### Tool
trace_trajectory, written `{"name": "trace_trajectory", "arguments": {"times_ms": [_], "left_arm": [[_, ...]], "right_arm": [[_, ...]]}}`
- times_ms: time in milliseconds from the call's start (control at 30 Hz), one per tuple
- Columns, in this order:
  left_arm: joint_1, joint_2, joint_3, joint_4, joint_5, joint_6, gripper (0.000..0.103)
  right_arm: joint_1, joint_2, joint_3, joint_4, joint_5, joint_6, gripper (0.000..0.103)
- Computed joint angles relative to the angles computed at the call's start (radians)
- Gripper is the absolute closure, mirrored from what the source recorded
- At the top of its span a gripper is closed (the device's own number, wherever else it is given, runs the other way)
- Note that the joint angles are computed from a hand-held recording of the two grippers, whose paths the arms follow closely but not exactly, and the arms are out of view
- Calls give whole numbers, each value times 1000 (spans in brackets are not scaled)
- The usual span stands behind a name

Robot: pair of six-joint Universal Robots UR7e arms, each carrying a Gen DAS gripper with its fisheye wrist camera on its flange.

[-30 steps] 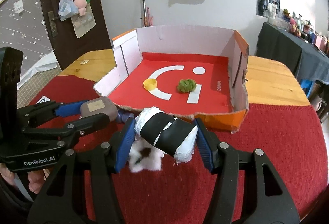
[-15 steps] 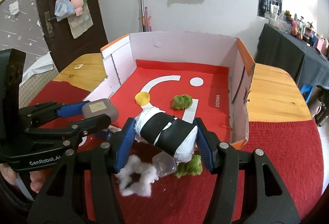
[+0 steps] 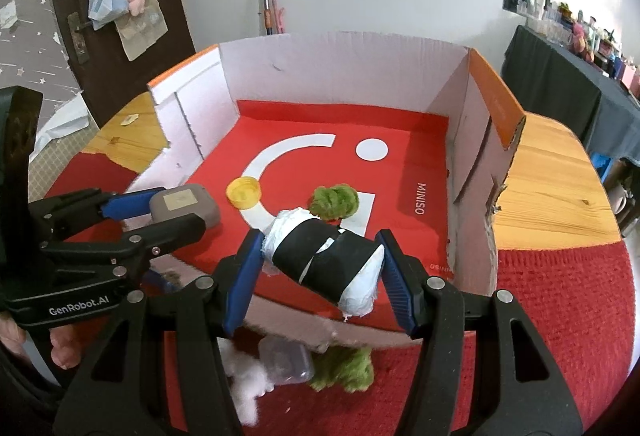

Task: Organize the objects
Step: 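Lift and carry brown container and black-white roll with both tools into the box, then lower and open left tool releasing container while right tool releases roll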

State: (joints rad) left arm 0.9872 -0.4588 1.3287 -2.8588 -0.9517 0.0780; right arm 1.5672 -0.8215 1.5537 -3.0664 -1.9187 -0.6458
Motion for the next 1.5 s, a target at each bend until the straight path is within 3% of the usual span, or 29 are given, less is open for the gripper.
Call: {"name": "trace_trajectory", "arguments": {"times_ms": [1033,1500], "left_arm": [[16,48,-79,99,7,6,49],[13,50,-76,106,12,4,49]], "right_arm": [[-10,69,-116,146,-65,10,48],[-12,76,-122,151,-68,11,47]]}}
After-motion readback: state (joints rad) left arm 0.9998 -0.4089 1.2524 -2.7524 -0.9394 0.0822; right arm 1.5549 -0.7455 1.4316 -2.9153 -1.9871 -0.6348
